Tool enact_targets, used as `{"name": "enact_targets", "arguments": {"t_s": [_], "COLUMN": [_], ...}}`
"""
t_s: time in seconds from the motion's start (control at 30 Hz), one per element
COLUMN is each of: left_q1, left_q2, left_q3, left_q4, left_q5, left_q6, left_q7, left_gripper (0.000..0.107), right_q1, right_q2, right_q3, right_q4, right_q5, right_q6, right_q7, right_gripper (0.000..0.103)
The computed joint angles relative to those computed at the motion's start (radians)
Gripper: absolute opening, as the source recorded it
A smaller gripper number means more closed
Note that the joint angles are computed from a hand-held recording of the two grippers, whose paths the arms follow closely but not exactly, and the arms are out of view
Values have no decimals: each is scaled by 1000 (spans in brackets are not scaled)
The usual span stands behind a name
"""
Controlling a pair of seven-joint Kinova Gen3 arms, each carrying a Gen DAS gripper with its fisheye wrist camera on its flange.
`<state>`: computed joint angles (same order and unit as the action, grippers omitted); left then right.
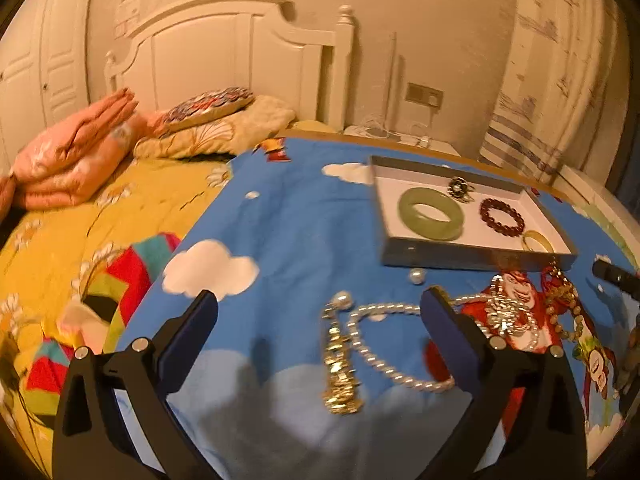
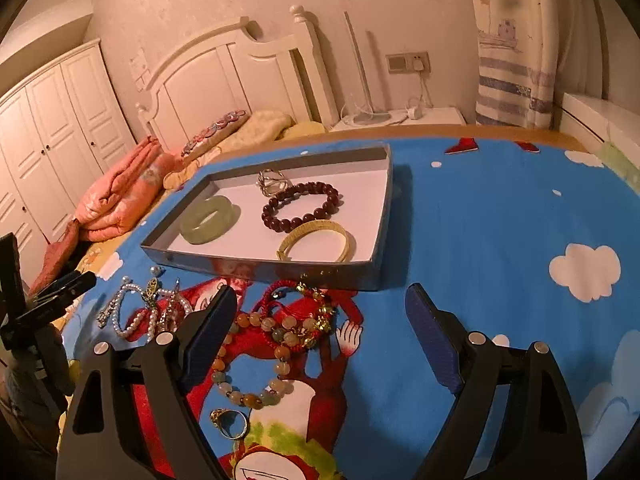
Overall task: Organize jewelry
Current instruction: 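Release the ring and bangle in the tray and withdraw both tools, then lower the right tool onto the silver pendant and close it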
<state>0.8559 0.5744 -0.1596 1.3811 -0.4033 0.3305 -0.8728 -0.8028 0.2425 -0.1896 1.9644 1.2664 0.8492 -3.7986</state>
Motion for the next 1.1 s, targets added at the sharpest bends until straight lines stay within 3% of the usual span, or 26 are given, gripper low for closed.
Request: {"name": "enact_targets", "arguments": {"t_s": [0.07, 0.23, 0.33, 0.4, 0.53, 0.63, 0.7, 0.8, 0.9, 1.1], "left_q1": [-48, -241, -324, -331, -330, -330, -337, -350, -357, -365], "left_q2": [-1, 5, 9, 15, 24, 20, 16, 18, 21, 23], "left_q3": [37, 237, 318, 324, 322, 318, 326, 342, 350, 361], "left_q4": [8, 7, 19, 11, -6, 6, 17, 19, 17, 19], "left_q5": [28, 185, 274, 308, 355, 385, 402, 425, 445, 471], "left_q6": [-11, -17, -36, -32, -18, -38, -54, -56, -55, -63], "left_q7": [-11, -153, -229, -252, -311, -337, -357, -387, -410, -448], "left_gripper": [100, 100, 100, 100, 100, 100, 100, 100, 100, 100], "right_q1": [1, -3, -46, -21, 23, 115, 138, 106, 41, 15], "right_q2": [1, 24, 29, 58, 100, 160, 187, 211, 222, 275], "right_q3": [1, 4, 69, 39, -5, -124, -145, -88, 22, 69], "right_q4": [-3, -50, -79, -129, -214, -297, -341, -392, -417, -499], "right_q5": [-3, -54, -75, -69, -96, -134, -197, -314, -436, -544], "right_q6": [5, 20, -52, -84, -162, -156, -158, -160, -184, -135], "right_q7": [2, 94, 168, 250, 412, 534, 616, 738, 839, 962], "right_gripper": [83, 80, 71, 61, 52, 44, 39, 31, 30, 29]}}
